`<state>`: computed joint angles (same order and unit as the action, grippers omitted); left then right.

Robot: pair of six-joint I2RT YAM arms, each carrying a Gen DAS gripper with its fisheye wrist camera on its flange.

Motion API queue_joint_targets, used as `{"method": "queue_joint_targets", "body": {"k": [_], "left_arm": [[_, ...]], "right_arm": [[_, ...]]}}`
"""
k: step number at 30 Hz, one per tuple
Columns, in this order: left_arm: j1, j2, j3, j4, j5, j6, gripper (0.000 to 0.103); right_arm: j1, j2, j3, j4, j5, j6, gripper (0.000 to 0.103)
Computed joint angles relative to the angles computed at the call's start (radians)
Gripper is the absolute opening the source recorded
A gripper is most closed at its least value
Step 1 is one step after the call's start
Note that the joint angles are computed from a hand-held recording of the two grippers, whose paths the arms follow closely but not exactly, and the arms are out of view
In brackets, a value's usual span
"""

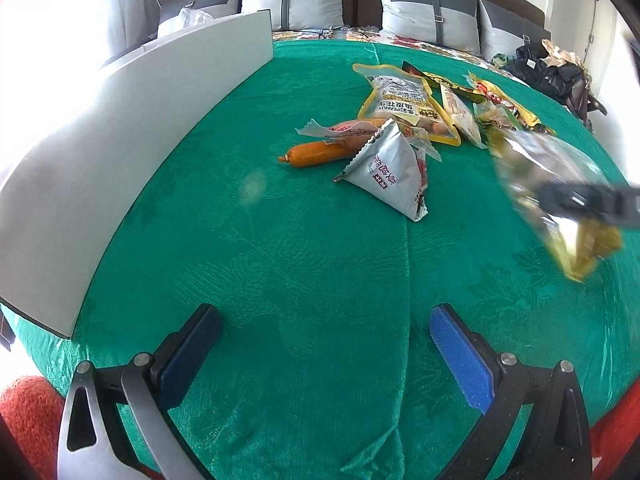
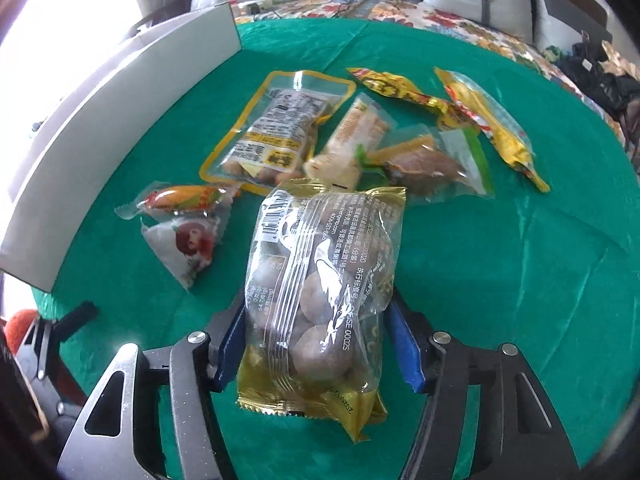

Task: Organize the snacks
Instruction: 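Grasp the gold-and-clear snack bag with the right tool while the left tool grasps the white triangular pouch, then carry both held snacks over the white box and open both tools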

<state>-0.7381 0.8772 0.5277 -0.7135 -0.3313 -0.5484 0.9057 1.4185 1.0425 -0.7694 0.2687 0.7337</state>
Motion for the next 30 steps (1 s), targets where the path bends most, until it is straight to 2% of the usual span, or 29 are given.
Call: {"method": "queue_joint_targets", "body": {"k": [4,7,10,14,18,19,20,21,22,26,30], "left_arm": [[0.013,0.018,0.007,0.009,0.006,0.002,0.103],[0.038,0.073,0.036,0.033,0.025,0.021,0.103],[0.091,0.147,0.073,0.096,0.092,0.076,0.103],[0.145,0.315,0.167,0.18,0.164,0.17,0.103],[0.125,0.453,0.264,0.21,0.12,0.231,0.103],[0.119,0.463,0.27,0.22,0.12,0.243,0.097],[0.116,0.459,0.266,0.239,0.135,0.259,0.083],[0.118,0.451,0.263,0.248,0.152,0.263,0.073],[0.109,0.436,0.259,0.248,0.152,0.261,0.056],[0.048,0.353,0.227,0.182,0.166,0.28,0.054],[-0.056,0.209,0.172,0.056,0.169,0.261,0.057]], "right_arm": [[0.065,-0.221,-0.197,-0.083,0.136,0.123,0.066],[0.069,-0.429,-0.341,-0.083,0.175,0.213,0.067],[0.062,-0.482,-0.366,-0.086,0.188,0.256,0.07],[0.021,-0.476,-0.372,-0.051,0.17,0.197,0.071],[0.024,-0.478,-0.402,-0.014,0.135,0.18,0.07],[0.023,-0.481,-0.415,-0.006,0.123,0.187,0.07],[0.026,-0.485,-0.426,0.004,0.127,0.188,0.071],[0.027,-0.483,-0.425,0.001,0.128,0.183,0.07],[0.02,-0.48,-0.422,0.002,0.124,0.171,0.07],[0.001,-0.481,-0.431,0.026,0.109,0.148,0.075],[0.013,-0.448,-0.418,0.027,0.124,0.142,0.079]]}}
